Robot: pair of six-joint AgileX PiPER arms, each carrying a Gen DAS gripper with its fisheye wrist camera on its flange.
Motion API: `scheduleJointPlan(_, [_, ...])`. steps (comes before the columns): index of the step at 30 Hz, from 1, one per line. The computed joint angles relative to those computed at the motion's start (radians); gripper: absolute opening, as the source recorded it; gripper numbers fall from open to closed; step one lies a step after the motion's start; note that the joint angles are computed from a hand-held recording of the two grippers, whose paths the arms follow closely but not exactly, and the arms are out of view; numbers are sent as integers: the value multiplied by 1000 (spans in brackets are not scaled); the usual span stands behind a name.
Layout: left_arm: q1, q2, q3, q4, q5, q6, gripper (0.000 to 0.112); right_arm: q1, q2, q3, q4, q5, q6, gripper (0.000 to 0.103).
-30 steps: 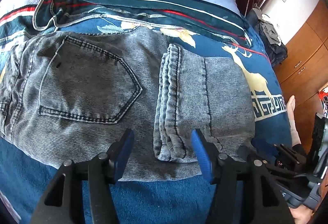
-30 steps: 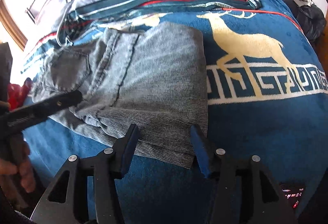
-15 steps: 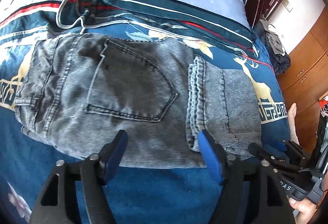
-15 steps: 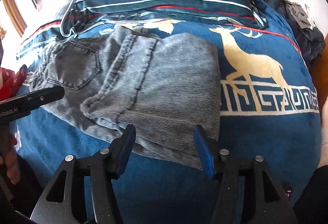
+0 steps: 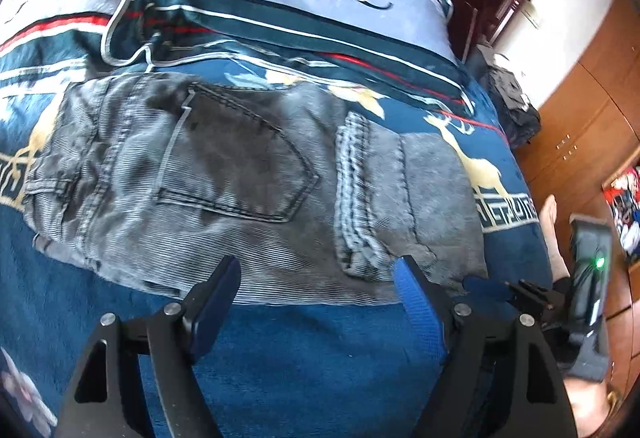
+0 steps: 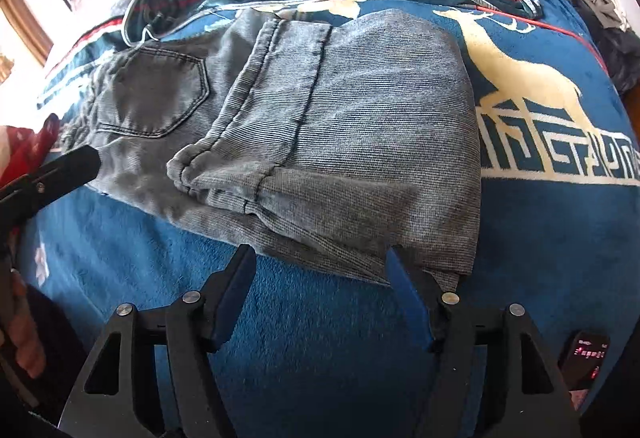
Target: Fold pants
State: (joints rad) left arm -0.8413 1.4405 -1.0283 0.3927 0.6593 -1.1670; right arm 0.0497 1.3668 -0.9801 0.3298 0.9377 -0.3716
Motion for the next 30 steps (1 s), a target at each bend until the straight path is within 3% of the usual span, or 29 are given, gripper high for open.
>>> scheduleJointPlan(6, [18, 64, -64, -70, -42, 96, 81, -175, 21, -124, 167, 128, -149, 67])
scheduleJointPlan(12, [42, 147, -127, -160, -101, 207, 76, -208, 197, -349, 151, 142, -110, 67])
scheduleJointPlan(16, [61, 215, -154, -301, -129, 370, 33, -209, 304, -440, 111, 107, -77, 61])
scheduleJointPlan(20, [35, 231, -137, -225, -125, 298, 22, -215, 457, -581, 107, 133, 12, 45])
scheduleJointPlan(23, [47, 213, -103, -261, -157, 302, 21, -188, 545, -670, 98, 165, 56, 39])
scheduleJointPlan(26, [38, 219, -104, -235, -154, 287, 21, -96, 602, -709, -77, 144, 122, 43])
scheduleJointPlan(30, [51, 205, -87, -266, -175, 305, 21, -94, 545, -662, -80, 110, 118, 44])
